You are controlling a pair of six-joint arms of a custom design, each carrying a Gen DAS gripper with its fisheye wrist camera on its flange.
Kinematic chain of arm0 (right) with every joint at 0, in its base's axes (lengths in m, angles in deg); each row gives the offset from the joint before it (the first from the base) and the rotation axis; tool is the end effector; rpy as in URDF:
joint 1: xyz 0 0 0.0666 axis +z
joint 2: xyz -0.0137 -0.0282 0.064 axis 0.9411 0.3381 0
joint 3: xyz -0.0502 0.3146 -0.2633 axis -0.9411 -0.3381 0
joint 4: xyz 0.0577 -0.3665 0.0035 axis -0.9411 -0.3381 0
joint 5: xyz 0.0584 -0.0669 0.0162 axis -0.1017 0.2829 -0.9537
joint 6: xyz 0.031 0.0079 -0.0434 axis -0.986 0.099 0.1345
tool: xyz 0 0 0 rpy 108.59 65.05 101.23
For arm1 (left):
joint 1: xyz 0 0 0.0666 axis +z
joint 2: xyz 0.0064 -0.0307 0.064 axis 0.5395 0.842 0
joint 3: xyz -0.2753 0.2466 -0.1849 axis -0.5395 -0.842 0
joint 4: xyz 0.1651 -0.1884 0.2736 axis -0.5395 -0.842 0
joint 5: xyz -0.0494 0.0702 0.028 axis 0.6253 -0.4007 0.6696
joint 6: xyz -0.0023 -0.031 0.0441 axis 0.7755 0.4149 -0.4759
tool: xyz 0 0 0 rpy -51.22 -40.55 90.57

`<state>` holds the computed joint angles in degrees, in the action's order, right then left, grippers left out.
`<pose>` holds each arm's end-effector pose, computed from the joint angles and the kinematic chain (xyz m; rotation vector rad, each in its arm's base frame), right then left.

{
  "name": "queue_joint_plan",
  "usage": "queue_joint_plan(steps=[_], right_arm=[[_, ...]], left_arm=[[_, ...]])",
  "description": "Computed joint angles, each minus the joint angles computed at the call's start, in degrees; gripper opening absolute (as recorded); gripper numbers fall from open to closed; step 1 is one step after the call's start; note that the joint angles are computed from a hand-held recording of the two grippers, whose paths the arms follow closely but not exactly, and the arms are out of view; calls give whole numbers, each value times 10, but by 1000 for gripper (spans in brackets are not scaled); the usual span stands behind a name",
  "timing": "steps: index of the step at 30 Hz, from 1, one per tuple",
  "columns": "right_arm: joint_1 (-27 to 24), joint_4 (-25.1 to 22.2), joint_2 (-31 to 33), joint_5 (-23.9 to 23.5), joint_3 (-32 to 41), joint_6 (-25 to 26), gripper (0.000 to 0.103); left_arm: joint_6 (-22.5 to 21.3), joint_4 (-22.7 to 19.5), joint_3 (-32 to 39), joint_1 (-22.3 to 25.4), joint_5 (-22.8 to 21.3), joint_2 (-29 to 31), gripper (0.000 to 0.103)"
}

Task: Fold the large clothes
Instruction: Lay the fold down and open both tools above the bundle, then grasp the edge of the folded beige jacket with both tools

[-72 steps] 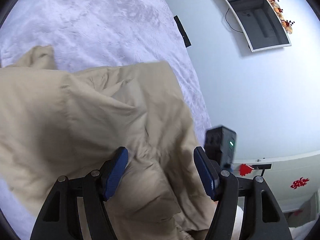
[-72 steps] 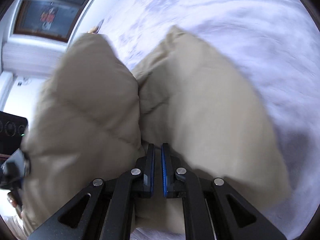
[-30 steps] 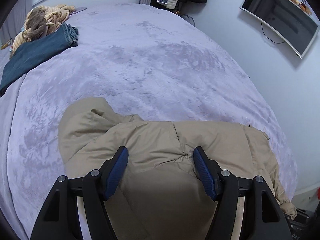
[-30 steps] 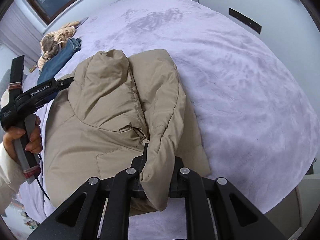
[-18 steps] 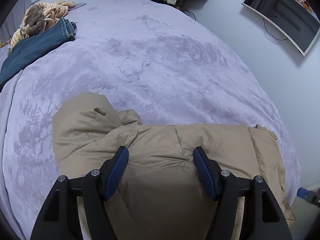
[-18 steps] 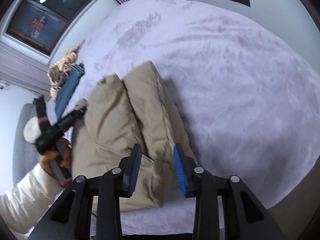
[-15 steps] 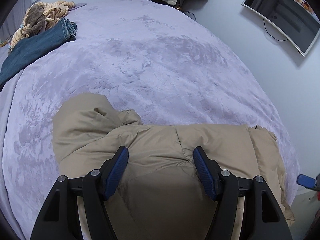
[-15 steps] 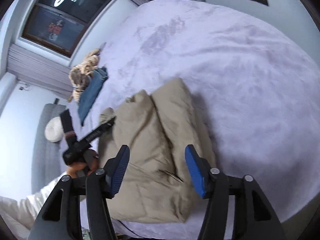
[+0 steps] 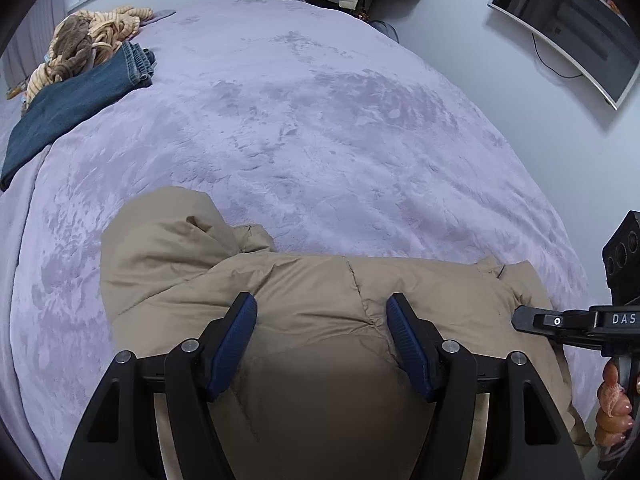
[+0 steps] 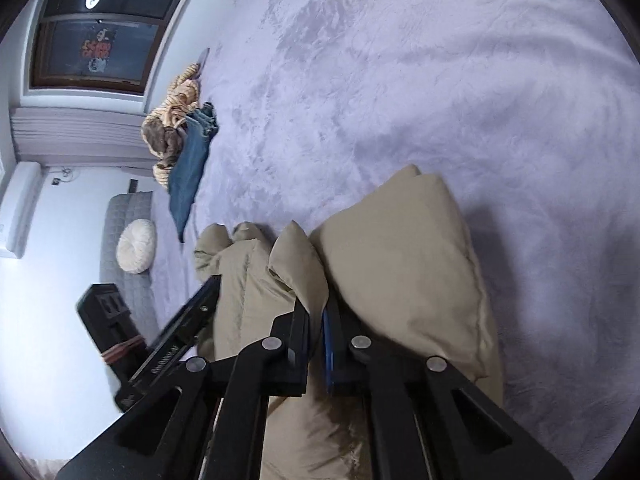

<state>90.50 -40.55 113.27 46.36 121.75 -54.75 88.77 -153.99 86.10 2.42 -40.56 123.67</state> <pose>0.3095 0.1248 0.4970 0.8235 2.5190 0.9436 0.4142 -0.2486 0.5127 0.6158 2.5820 -0.4365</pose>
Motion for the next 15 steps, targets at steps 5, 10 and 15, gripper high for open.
queue_joint_plan(steps=[5, 10, 15], right_arm=[[2, -16, 1, 9, -18, 10, 4], [20, -39, 24, 32, 0, 35, 4], [32, -59, 19, 49, 3, 37, 3]], left_arm=[[-7, -11, 6, -8, -13, 5, 68], [-16, -60, 18, 17, 2, -19, 68], [-13, -111, -2, 44, 34, -69, 68]])
